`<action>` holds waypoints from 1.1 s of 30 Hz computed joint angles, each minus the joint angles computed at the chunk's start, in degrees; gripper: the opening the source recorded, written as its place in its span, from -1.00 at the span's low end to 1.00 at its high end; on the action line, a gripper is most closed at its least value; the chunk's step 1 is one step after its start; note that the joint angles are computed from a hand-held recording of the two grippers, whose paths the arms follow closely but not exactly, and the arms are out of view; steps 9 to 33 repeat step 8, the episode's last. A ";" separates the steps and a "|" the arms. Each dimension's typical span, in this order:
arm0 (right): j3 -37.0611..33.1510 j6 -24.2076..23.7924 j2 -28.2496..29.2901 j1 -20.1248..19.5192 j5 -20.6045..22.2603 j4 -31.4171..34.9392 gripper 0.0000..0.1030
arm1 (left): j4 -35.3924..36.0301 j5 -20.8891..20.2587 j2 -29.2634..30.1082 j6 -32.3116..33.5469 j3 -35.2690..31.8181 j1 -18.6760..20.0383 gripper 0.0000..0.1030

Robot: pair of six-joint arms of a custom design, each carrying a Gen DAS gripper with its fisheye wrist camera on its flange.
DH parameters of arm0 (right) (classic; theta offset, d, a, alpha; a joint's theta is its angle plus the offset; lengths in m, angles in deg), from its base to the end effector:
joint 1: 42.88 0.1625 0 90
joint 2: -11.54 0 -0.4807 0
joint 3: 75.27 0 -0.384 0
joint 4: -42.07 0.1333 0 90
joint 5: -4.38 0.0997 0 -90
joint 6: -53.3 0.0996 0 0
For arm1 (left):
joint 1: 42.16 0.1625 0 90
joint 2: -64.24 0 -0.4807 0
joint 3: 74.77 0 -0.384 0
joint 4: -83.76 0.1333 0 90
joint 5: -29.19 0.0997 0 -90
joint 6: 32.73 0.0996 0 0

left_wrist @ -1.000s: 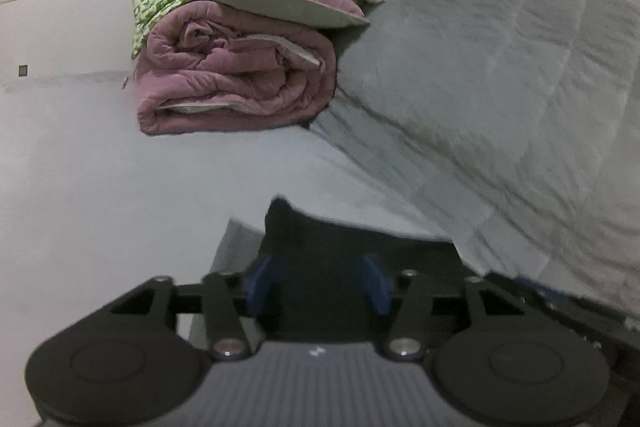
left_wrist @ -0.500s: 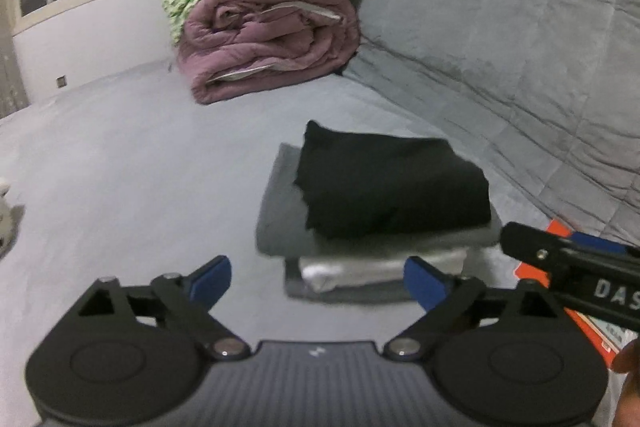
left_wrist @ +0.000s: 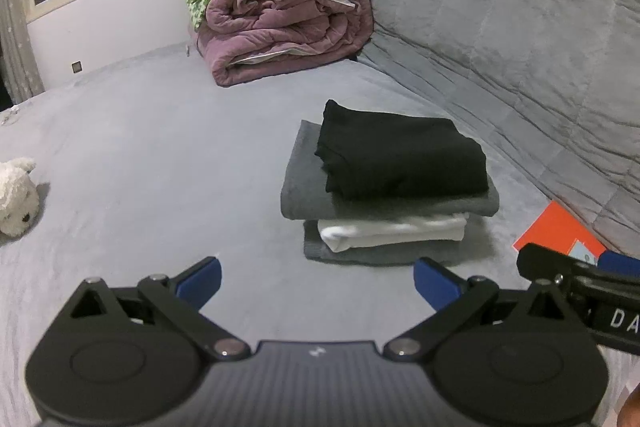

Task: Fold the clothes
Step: 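Lower the black bundle onto the folded clothes stack and open both grippers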

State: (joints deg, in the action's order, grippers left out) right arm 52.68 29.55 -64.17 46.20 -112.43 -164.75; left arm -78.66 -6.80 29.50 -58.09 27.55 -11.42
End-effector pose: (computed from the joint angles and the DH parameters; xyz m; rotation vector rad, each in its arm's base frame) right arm 0.0807 -0.4782 0.3766 0.1096 -2.2020 1.2349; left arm -0.4457 -0.5139 0.0315 0.6370 2.2637 -0.8800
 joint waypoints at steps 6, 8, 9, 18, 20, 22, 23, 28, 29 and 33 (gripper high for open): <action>0.21 0.37 0.30 0.63 -0.87 -0.60 1.00 | 0.43 -0.35 -0.35 -0.64 0.45 0.16 0.99; 0.23 0.10 0.68 0.83 -1.29 -1.09 1.00 | 0.23 -0.16 -0.43 -0.89 0.81 0.19 0.99; 0.23 0.10 0.68 0.83 -1.29 -1.09 1.00 | 0.23 -0.16 -0.43 -0.89 0.81 0.19 0.99; 0.23 0.10 0.68 0.83 -1.29 -1.09 1.00 | 0.23 -0.16 -0.43 -0.89 0.81 0.19 0.99; 0.23 0.10 0.68 0.83 -1.29 -1.09 1.00 | 0.23 -0.16 -0.43 -0.89 0.81 0.19 0.99; 0.23 0.10 0.68 0.83 -1.29 -1.09 1.00 | 0.23 -0.16 -0.43 -0.89 0.81 0.19 0.99; 0.23 0.10 0.68 0.83 -1.29 -1.09 1.00 | 0.23 -0.16 -0.43 -0.89 0.81 0.19 0.99; 0.23 0.10 0.68 0.83 -1.29 -1.09 1.00 | 0.23 -0.16 -0.43 -0.89 0.81 0.19 0.99; 0.23 0.10 0.68 0.83 -1.29 -1.09 1.00 | 0.23 -0.16 -0.43 -0.89 0.81 0.19 0.99; 0.23 0.10 0.68 0.83 -1.29 -1.09 1.00 | 0.23 -0.16 -0.43 -0.89 0.81 0.19 0.99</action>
